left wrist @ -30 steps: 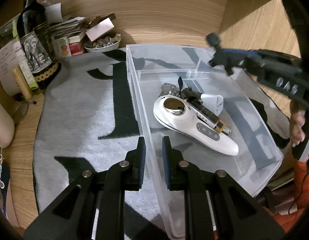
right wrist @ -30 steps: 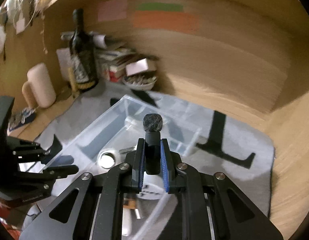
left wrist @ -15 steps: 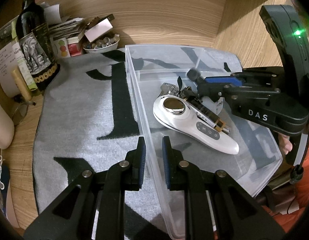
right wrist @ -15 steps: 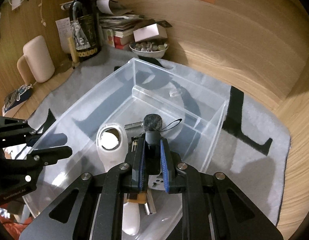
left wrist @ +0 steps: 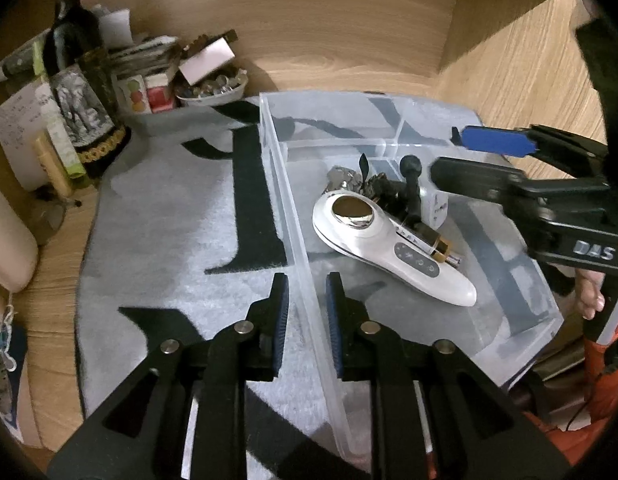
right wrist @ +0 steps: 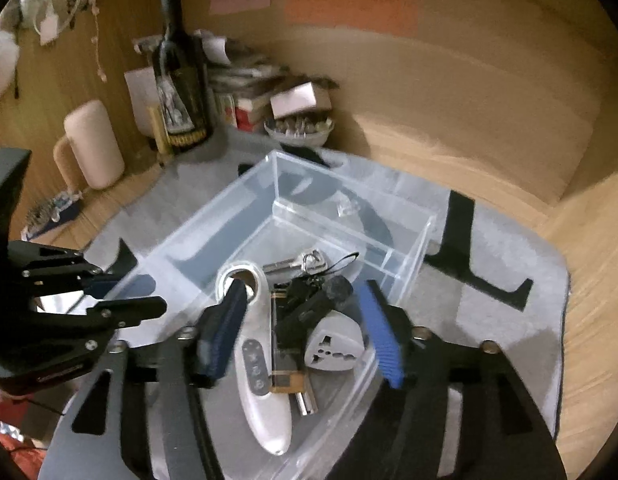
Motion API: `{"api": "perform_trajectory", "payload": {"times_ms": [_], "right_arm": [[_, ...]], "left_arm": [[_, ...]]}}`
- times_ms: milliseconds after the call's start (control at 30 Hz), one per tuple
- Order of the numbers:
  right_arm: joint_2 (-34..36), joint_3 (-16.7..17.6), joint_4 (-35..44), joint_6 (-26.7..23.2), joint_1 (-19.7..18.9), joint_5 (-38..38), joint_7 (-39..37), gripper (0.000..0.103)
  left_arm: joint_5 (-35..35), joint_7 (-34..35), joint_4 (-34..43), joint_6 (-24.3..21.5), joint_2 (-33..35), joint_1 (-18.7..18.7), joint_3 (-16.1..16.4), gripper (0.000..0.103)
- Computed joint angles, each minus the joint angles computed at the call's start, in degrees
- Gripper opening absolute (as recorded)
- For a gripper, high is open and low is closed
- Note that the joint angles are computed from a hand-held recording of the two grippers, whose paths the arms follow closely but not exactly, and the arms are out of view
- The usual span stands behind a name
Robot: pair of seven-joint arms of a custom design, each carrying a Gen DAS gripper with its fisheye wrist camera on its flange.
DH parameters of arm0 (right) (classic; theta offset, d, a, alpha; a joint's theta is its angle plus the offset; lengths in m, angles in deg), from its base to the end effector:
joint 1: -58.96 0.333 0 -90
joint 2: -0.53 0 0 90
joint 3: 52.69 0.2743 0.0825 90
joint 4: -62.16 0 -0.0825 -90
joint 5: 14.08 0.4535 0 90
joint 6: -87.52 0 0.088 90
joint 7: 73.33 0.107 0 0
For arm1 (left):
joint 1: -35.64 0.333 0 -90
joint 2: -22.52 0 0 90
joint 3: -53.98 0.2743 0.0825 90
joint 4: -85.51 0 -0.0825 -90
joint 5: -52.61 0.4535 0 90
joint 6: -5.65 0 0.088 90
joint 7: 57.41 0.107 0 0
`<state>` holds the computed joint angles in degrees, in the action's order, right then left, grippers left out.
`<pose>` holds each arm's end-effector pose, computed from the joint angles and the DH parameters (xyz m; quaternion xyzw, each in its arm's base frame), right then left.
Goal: Organize rigid objects
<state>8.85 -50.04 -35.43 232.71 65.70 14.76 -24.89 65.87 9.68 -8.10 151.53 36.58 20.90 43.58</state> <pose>0.7071 0.1099 0.5191 -0.8102 0.4423 -0.1852 0.3372 0.6718 -0.3064 0.4929 -0.6089 0.7185 -0.2803 0.1855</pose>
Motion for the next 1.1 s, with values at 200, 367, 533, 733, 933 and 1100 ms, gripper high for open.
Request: {"api": "perform_trajectory", "payload": {"times_ms": [200,367,533,733,933,1100], "right_arm": [[-6.4,-0.3,-6.6,5.0,-0.1,8.6,-6.2,0.080],[-12.1,-2.1,-12.5,9.5,1.7,16.2,-11.7,0.085],[-18.3,-4.8,-19.3,16.6,5.2,25.4,-17.9,0.103],[-24.3,-9.2,-25.0,24.7,11.3,37.0,-29.0,0.103],[-28.5,-11.9,-28.7,28.7,14.7,42.5,-34.9,0.103],[-30.1,-14.4,-29.8,29.8,17.5,45.2,-38.1,0.103]], "left_arm": [[6.3,-6.1,-3.8,3.4,-4.5,-1.0,0.9,0.062],[13.3,-12.5,-7.5,8.5,-8.5,-1.3,0.5,0.080],[28.0,-27.0,-10.5,14.8,-11.8,-1.3,0.2,0.094],[54.8,-53.2,-12.3,17.1,-14.9,0.2,-1.6,0.102],[63.7,-65.3,-14.1,17.4,-16.8,1.7,-3.3,0.102],[64.8,-67.1,-14.6,16.4,-17.3,2.2,-4.0,0.102]]}}
